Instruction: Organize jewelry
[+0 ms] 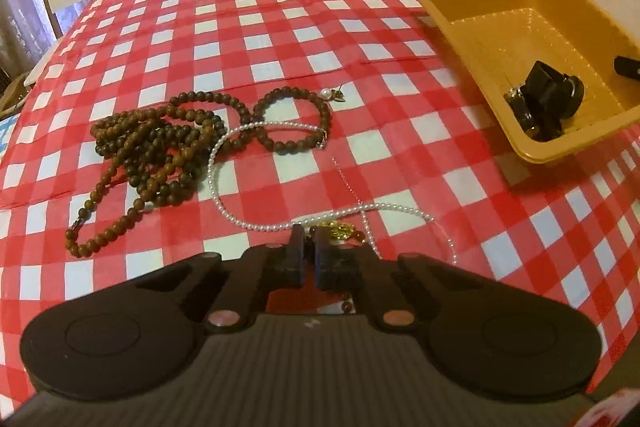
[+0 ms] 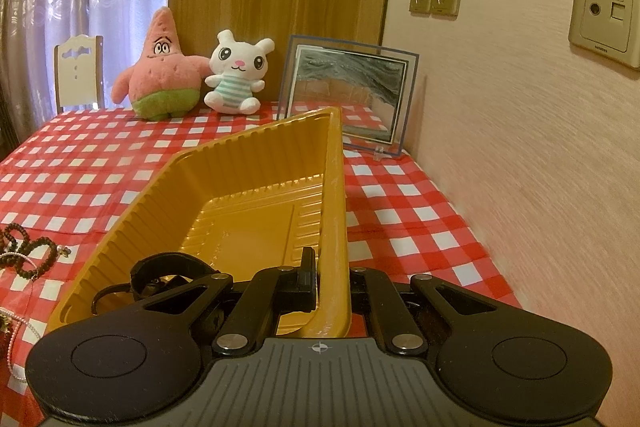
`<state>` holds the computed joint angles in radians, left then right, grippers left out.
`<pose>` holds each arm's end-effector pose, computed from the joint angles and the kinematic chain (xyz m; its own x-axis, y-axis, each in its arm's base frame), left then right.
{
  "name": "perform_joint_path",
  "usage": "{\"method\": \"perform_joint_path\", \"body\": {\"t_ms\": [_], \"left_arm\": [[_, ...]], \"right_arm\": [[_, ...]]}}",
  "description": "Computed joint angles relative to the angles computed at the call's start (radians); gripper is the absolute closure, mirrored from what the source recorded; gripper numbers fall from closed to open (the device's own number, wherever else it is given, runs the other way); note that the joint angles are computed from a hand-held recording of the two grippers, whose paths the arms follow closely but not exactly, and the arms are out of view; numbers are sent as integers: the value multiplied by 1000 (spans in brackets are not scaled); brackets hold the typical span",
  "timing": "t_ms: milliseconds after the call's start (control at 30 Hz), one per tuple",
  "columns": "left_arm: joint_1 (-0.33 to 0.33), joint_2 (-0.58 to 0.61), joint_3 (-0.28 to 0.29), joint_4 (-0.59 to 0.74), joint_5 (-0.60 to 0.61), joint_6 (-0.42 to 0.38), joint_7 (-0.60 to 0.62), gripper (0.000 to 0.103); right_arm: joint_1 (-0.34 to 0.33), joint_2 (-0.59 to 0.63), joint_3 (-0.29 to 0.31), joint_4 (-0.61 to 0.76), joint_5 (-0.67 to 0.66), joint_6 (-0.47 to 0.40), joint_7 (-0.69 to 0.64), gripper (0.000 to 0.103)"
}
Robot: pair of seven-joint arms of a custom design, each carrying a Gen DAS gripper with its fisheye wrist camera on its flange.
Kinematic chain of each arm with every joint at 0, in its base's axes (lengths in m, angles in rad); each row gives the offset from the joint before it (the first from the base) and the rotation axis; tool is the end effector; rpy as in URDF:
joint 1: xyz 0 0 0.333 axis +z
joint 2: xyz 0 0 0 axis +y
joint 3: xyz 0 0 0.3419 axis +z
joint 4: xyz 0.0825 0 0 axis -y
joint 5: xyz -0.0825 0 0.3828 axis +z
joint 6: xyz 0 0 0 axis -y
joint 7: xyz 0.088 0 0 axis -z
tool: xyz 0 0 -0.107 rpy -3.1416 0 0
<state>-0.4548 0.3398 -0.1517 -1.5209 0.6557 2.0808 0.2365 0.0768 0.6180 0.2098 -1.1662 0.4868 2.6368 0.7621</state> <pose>0.5961 -0.3571 0.5230 0.4596 -0.8881 0.0082 -0.7326 -0.3843 -0.5618 0.7778 0.1565 0.5616 0.6046 -0.7949 0.0507 -0.4237 -0.3748 -0.8246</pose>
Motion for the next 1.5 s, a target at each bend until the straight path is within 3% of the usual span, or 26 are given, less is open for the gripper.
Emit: {"method": "perform_joint_path", "body": {"t_ms": [400,600,800,1167,1333,1500], "left_arm": [[-1,-65,-8,-15,73,53,1,100],[-4,-62,-7,35,130,66,19,100],[-5,-11,9,125,167,131,61,100],[-36,245,91,481,98,303,227,100],[-50,422,116,742,-15,247,365,100],[-59,521,145,867,-121,191,429,100]], "right_arm": [[-3,13,2,20,1,-10,2,98],[-3,13,2,20,1,-10,2,98],[-3,15,4,24,3,-12,-2,98],[1,25,4,42,0,-18,3,98],[2,30,4,50,-2,-21,6,98],[3,30,3,52,-3,-23,9,98]]}}
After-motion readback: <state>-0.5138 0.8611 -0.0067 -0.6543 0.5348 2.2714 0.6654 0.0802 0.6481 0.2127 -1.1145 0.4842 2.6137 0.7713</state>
